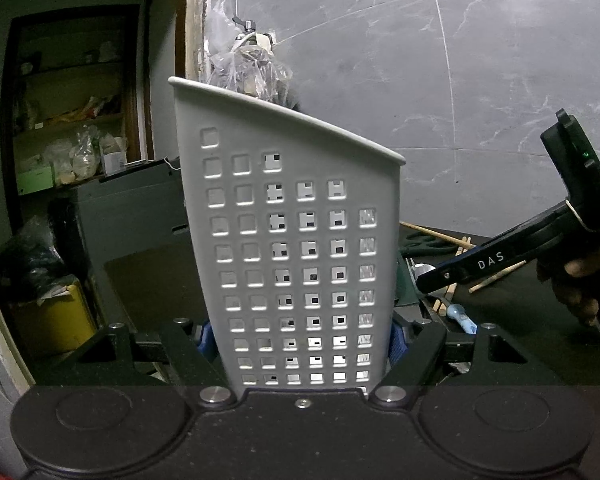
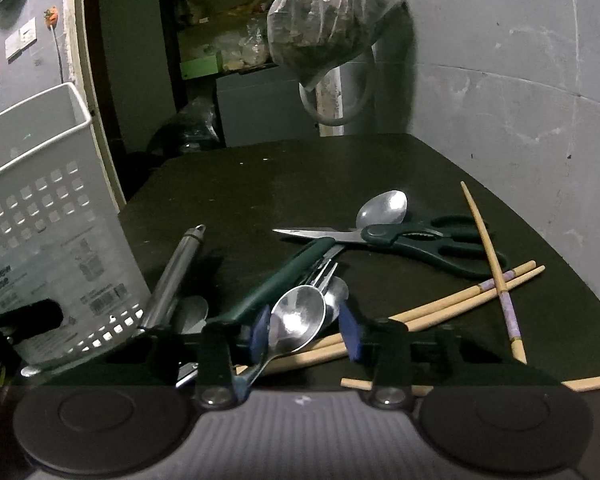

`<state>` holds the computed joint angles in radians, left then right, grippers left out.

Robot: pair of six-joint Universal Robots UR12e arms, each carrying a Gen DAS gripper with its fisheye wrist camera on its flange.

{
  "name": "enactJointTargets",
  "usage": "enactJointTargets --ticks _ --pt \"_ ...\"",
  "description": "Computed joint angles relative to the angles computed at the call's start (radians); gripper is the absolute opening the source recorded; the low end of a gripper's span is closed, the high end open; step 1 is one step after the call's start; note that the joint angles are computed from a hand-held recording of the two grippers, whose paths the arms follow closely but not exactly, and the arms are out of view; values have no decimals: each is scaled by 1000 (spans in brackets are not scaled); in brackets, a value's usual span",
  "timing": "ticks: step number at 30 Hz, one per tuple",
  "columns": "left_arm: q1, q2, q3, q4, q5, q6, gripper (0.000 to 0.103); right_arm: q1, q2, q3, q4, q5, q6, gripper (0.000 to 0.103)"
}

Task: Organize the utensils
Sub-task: 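Lower the right gripper onto the blue-handled spoon and close on it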

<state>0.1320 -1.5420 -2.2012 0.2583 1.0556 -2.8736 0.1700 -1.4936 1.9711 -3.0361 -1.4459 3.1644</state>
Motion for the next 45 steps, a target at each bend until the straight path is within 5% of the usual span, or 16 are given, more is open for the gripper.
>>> enactJointTargets --ticks 5,11,17,23,45 --pt "0 -1 0 2 1 -2 76 5 -2 -4 22 -16 -7 23" --pt "0 0 -1 5 1 -2 76 12 -2 -9 35 -32 -8 17" --pt "-1 0 -3 7 3 -4 76 -7 -5 -19 72 35 12 27" --pt "-1 1 -6 13 6 -4 76 -4 1 -30 87 20 -33 27" --pt "-2 -1 -5 15 7 -4 76 -56 2 -67 215 216 -53 36"
